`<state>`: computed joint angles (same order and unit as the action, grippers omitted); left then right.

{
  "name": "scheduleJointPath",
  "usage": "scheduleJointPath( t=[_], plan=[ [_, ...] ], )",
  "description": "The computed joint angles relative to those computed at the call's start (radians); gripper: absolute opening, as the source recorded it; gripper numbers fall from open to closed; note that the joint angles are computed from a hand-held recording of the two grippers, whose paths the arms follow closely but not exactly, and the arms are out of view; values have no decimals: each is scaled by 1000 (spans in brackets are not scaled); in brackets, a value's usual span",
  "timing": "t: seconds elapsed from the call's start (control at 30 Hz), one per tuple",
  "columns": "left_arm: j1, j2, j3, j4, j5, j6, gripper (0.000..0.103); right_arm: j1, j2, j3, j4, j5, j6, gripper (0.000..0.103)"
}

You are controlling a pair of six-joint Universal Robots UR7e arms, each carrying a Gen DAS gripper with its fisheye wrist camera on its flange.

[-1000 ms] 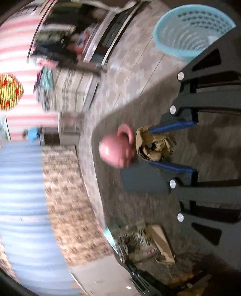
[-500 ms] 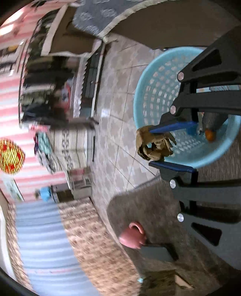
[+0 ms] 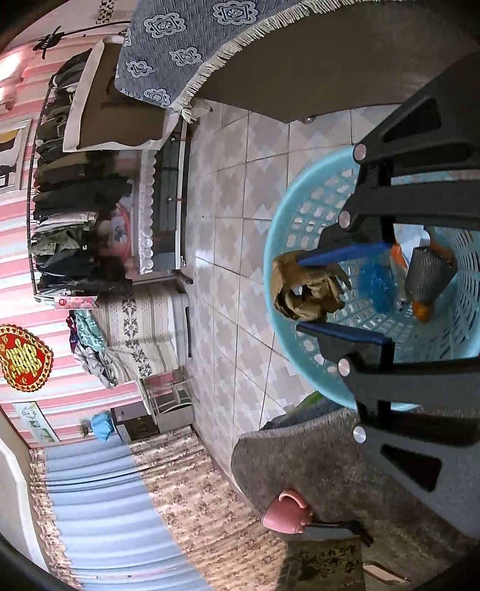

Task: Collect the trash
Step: 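Carry the patterned cloth and brown glove over the blue basket with both tools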

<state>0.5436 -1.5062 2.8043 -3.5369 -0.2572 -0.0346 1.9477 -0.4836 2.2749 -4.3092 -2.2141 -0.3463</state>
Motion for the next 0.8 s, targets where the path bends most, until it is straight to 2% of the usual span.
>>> scheduleJointPath(
  t=[0.07, 0.2, 0.5, 0.67, 0.8],
  plan=[
    [2, 85, -28, -95, -41, 52, 1, 0, 4, -3, -2, -11, -6, 31],
    [0, 198, -69, -194, -110, 106, 1, -16, -6, 2, -7, -9, 17, 31],
    [13, 436, -157, -322, -251, 144, 1, -42, -26, 21, -24, -15, 42, 31],
    [51, 516, -203, -363, -343, 154, 1, -66, -35, 37, -47, -21, 38, 31],
    [101, 547, -250, -340, -408, 136, 1, -96, -43, 58, -75, -18, 41, 31]
  ],
)
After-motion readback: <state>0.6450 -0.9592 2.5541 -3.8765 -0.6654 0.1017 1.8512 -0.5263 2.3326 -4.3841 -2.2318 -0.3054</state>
